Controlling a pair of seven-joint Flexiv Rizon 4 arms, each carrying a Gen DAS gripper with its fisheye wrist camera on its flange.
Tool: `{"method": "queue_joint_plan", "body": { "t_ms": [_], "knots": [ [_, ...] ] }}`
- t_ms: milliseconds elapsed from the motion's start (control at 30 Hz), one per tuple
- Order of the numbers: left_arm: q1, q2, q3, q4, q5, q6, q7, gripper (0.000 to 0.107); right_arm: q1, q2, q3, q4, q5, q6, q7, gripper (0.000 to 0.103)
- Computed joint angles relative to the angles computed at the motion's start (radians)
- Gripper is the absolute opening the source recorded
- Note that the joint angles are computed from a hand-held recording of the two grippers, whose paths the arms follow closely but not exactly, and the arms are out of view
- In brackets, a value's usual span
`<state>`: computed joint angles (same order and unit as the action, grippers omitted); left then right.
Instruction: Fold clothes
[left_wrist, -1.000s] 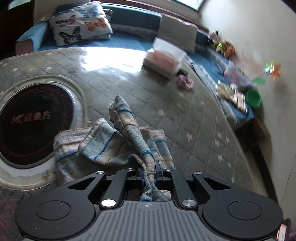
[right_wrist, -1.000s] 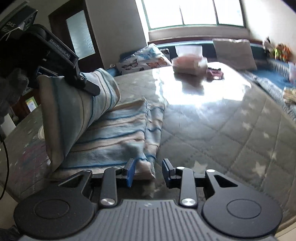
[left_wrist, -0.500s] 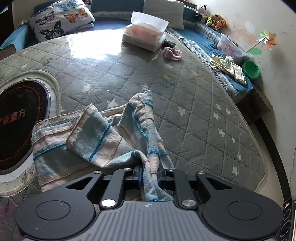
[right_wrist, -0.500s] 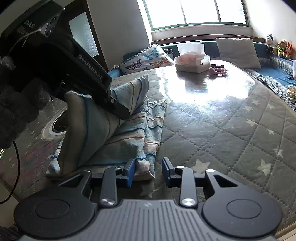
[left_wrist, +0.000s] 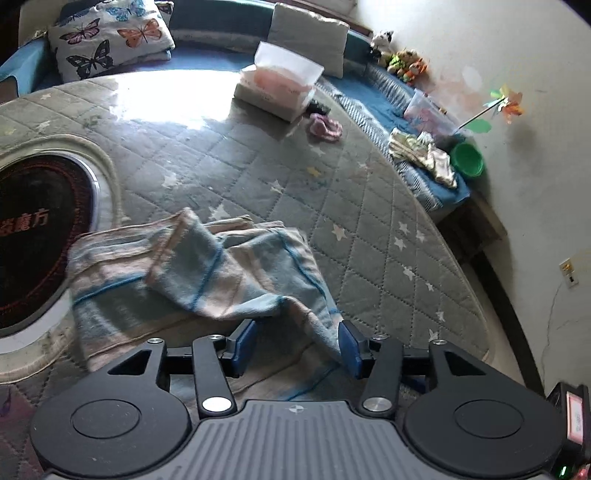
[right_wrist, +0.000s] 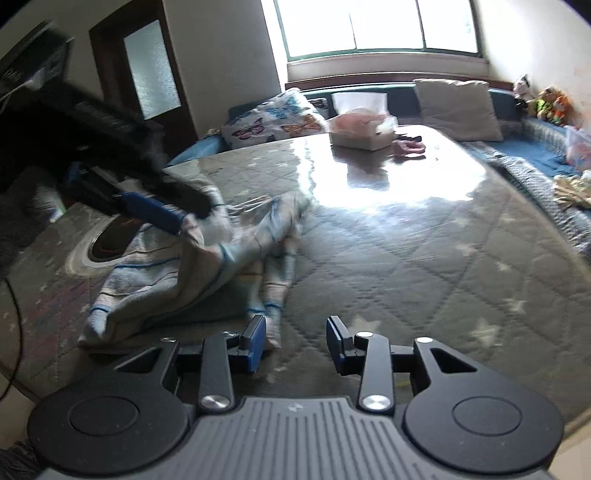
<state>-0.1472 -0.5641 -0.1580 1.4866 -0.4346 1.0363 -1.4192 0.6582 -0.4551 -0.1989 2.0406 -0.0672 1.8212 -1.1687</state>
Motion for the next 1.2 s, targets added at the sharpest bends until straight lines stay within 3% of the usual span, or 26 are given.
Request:
{"method": "queue_joint_plan", "body": {
  "t_ms": [167, 267, 400, 633, 800, 967, 1100, 1200],
  "knots": [
    [0.037, 0.072, -0.009, 0.129, -0.031, 0.064, 0.073, 0.053, 0.126, 0.037, -0.149, 0.032, 0.057, 0.026, -0.01, 0.036],
    [0.039, 0.105, 0.013, 0.192, -0.017, 0.08, 0.091, 0.053, 0.109, 0.042, -0.125, 0.01, 0.073, 0.05, -0.03, 0.036],
    [0.056, 0.137, 0.011, 0.266, -0.04, 0.105, 0.122, 0.053, 0.019, 0.018, -0.015, -0.053, 0.042, 0.055, -0.064, 0.035],
    [0.062, 0.174, -0.005, 0.368, -0.077, 0.195, 0.212, 0.053, -0.22, -0.073, 0.286, -0.177, -0.119, 0.017, -0.072, 0.035],
    [0.062, 0.169, -0.006, 0.382, -0.081, 0.205, 0.226, 0.053, -0.301, -0.128, 0.386, -0.244, -0.211, -0.074, -0.046, 0.035],
    [0.066, 0.171, -0.003, 0.394, -0.081, 0.21, 0.239, 0.053, -0.157, -0.146, 0.179, -0.272, -0.164, -0.093, 0.018, 0.034],
    [0.07, 0.169, 0.0, 0.394, -0.085, 0.213, 0.238, 0.053, -0.088, -0.14, 0.078, -0.268, -0.14, -0.075, 0.076, 0.035],
    [0.07, 0.165, 0.005, 0.389, -0.079, 0.215, 0.23, 0.053, -0.06, -0.139, 0.053, -0.268, -0.162, -0.055, 0.051, 0.035]
  ]
}}
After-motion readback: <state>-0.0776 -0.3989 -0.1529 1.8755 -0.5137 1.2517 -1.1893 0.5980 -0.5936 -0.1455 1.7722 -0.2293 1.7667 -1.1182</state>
